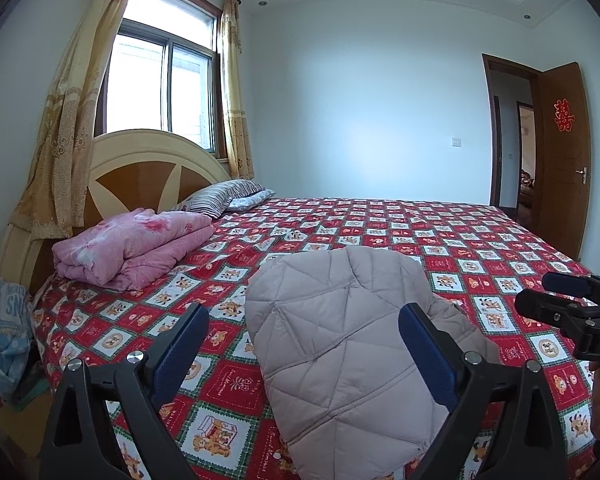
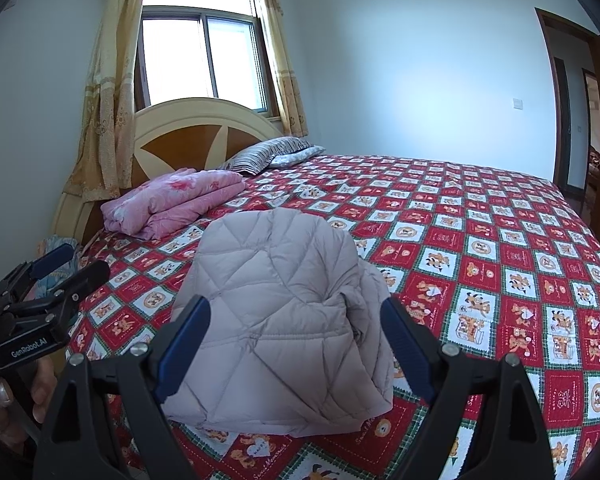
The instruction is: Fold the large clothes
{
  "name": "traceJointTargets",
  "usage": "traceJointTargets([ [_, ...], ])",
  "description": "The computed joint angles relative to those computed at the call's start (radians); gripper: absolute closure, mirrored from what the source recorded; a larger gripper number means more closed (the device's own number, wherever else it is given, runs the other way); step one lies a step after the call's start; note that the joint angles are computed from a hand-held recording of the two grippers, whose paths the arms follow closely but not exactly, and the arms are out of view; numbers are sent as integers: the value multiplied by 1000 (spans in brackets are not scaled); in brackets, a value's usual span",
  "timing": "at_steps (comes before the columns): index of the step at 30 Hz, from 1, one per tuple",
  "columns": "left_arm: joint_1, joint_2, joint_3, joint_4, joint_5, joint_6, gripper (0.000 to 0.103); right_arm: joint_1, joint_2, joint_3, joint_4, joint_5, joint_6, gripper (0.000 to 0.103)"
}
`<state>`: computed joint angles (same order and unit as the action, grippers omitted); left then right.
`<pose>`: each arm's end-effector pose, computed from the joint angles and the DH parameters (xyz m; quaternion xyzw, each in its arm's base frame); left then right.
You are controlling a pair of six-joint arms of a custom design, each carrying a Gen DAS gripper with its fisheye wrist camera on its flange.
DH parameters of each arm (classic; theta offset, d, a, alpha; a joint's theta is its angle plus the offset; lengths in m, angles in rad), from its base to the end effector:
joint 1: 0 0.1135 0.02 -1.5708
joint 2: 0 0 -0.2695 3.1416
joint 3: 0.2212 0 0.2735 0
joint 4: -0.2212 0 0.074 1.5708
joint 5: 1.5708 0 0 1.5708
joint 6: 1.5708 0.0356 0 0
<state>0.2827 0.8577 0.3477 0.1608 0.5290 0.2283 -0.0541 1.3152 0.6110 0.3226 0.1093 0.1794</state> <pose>0.2012 0.0397 0.2036 0.1284 0.7945 -0.0673 0.5897 0.2950 -0.0199 0.2065 0.1267 0.8179 -0.0101 0.5611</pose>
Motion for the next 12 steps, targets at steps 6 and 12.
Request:
traceJointTargets([
  [6, -21, -22, -31, 35, -28, 15, 6, 3, 3, 4, -5, 4, 4, 14],
  [12, -34, -25, -38, 43, -37, 26, 6, 15, -4, -11, -2, 15, 8, 14],
])
